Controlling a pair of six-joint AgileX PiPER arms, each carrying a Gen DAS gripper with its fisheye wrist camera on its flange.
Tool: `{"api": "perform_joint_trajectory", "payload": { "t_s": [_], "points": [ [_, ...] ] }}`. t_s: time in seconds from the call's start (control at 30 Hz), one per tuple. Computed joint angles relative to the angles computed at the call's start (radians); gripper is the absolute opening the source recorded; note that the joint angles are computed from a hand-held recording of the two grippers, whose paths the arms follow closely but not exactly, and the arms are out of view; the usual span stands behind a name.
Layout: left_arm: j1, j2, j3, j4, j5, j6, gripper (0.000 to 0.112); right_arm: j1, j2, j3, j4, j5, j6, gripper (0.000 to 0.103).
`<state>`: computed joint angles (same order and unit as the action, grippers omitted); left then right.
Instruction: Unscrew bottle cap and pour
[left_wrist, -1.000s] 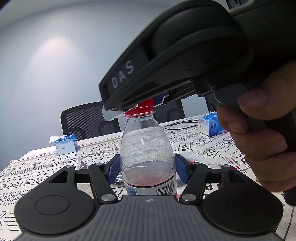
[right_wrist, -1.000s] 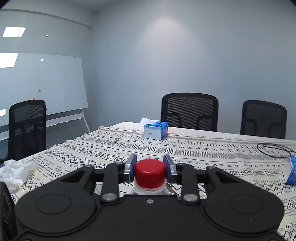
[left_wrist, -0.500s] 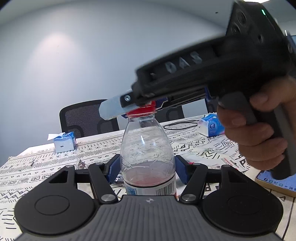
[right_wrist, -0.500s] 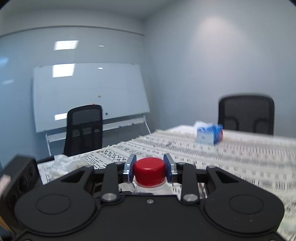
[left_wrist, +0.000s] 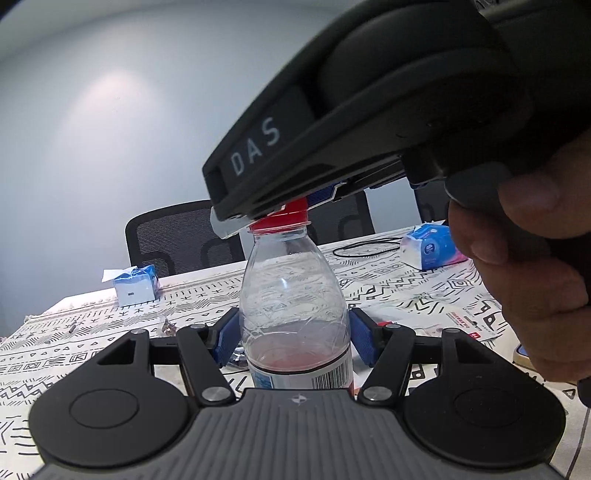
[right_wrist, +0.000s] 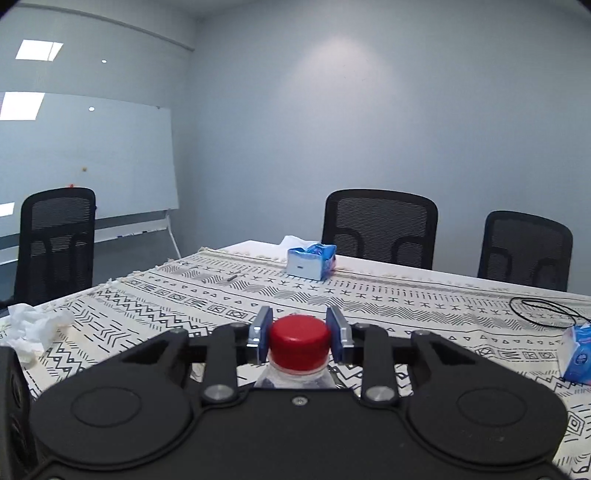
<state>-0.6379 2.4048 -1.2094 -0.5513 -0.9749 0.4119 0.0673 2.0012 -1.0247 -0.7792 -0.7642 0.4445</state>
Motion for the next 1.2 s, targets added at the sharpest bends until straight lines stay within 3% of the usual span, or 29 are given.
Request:
{"api": "perform_joint_trajectory", "payload": {
  "t_s": [0.13,0.3,0.43,0.47,0.57,0.67,0.8,1.2],
  "points": [
    [0.013,-0.002,-0.003,0.021,0.013,-0.02,0.059,-0.081,0.067,-0.078,-0.21,-0.111,0.128,0.033],
    [0.02,-0.013,0.013,0.043,0.016,-0.049,0.059,-0.192,0.229,-0.341,-0.556,-0.321,0.377,0.033],
    [0.026,-0.015,0.016,0.061,0.017,-0.067,0.059,-0.219,0.284,-0.434,-0.631,-0.396,0.442,0.033],
    [0.027,-0.016,0.016,0.061,0.018,-0.072,0.059,-0.218,0.28,-0.438,-0.638,-0.39,0.47,0.034],
    [0.027,-0.017,0.019,0.06,0.017,-0.077,0.059,-0.177,0.19,-0.353,-0.608,-0.252,0.556,0.036],
    [0.022,-0.016,0.014,0.046,0.019,-0.064,0.059,-0.117,0.08,-0.213,-0.478,-0.094,0.474,0.038],
    [0.024,-0.013,0.004,0.041,0.027,-0.061,0.059,-0.082,0.017,-0.132,-0.374,-0.003,0.437,0.043],
    [0.028,-0.004,-0.007,0.043,0.027,-0.045,0.059,-0.033,-0.01,-0.098,-0.247,0.093,0.36,0.043]
  ]
}}
